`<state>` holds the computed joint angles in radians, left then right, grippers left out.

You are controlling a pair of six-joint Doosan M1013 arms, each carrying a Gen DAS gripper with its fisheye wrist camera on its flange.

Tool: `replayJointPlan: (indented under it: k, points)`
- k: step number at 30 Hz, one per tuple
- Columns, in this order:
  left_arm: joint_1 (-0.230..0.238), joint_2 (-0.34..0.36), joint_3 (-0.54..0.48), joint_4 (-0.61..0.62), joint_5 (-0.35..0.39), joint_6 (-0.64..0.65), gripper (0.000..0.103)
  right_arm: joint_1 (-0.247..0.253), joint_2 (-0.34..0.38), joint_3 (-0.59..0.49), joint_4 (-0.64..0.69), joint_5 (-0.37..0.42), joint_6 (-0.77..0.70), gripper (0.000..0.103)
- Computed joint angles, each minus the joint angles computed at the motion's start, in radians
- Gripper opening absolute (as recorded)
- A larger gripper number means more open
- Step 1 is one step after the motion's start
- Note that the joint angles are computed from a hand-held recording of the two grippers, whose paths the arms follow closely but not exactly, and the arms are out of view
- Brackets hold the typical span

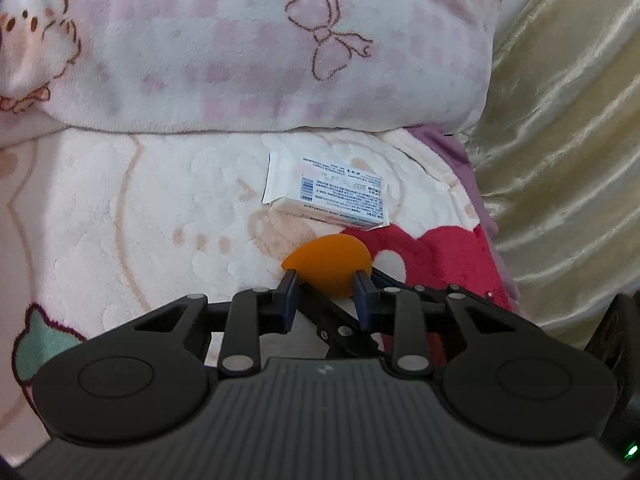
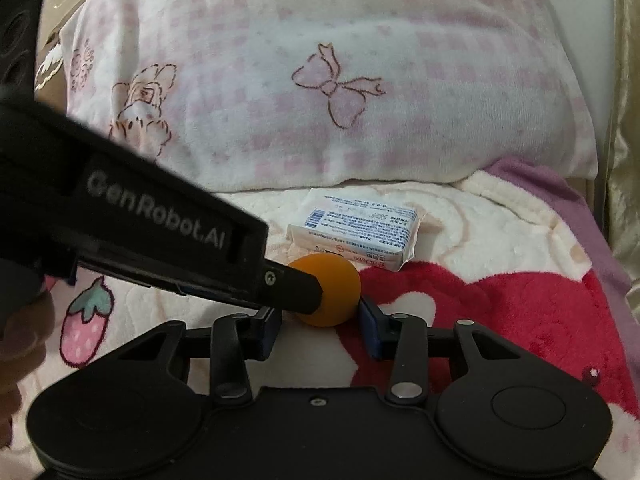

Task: Organize objects
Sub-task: 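Close the left gripper on the orange sponge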

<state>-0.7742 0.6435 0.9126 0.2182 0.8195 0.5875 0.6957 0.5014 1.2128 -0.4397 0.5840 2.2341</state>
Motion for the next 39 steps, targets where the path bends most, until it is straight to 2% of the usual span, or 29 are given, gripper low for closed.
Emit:
replayJointPlan:
  k: [6,11,16,22,25,29,31,33,36,39]
  points:
    - [-0.020,0.033,-0.070,0.095,0.087,0.043,0.028,-0.003,0.001,0.002,0.013,-0.009,-0.025,0.045]
    - [-0.027,0.046,-0.092,0.145,0.088,0.053,0.027,-0.006,0.001,0.002,0.037,-0.008,-0.036,0.045]
    - [-0.033,0.065,-0.130,0.126,0.153,0.107,0.026,-0.006,0.000,0.004,0.036,-0.004,-0.014,0.045]
    - [-0.029,0.052,-0.123,0.093,0.166,0.126,0.026,-0.002,-0.005,0.007,0.005,-0.005,0.004,0.041]
    - [-0.028,0.036,-0.102,0.102,0.148,0.095,0.028,0.000,-0.008,0.008,0.001,-0.001,-0.001,0.044]
    - [-0.022,0.036,-0.091,0.103,0.132,0.085,0.031,0.005,-0.009,0.016,-0.022,0.004,-0.007,0.053]
    - [-0.014,0.030,-0.069,0.067,0.084,0.083,0.036,0.003,-0.013,0.027,-0.029,-0.015,0.002,0.053]
    - [-0.010,0.022,-0.046,0.053,0.038,0.064,0.036,-0.001,-0.015,0.033,-0.026,-0.026,0.021,0.052]
    - [-0.010,0.015,-0.030,0.043,0.009,0.033,0.032,-0.008,-0.021,0.048,-0.027,-0.061,0.059,0.048]
    - [-0.012,0.016,-0.030,0.027,0.014,0.032,0.031,-0.010,-0.027,0.062,-0.041,-0.081,0.102,0.045]
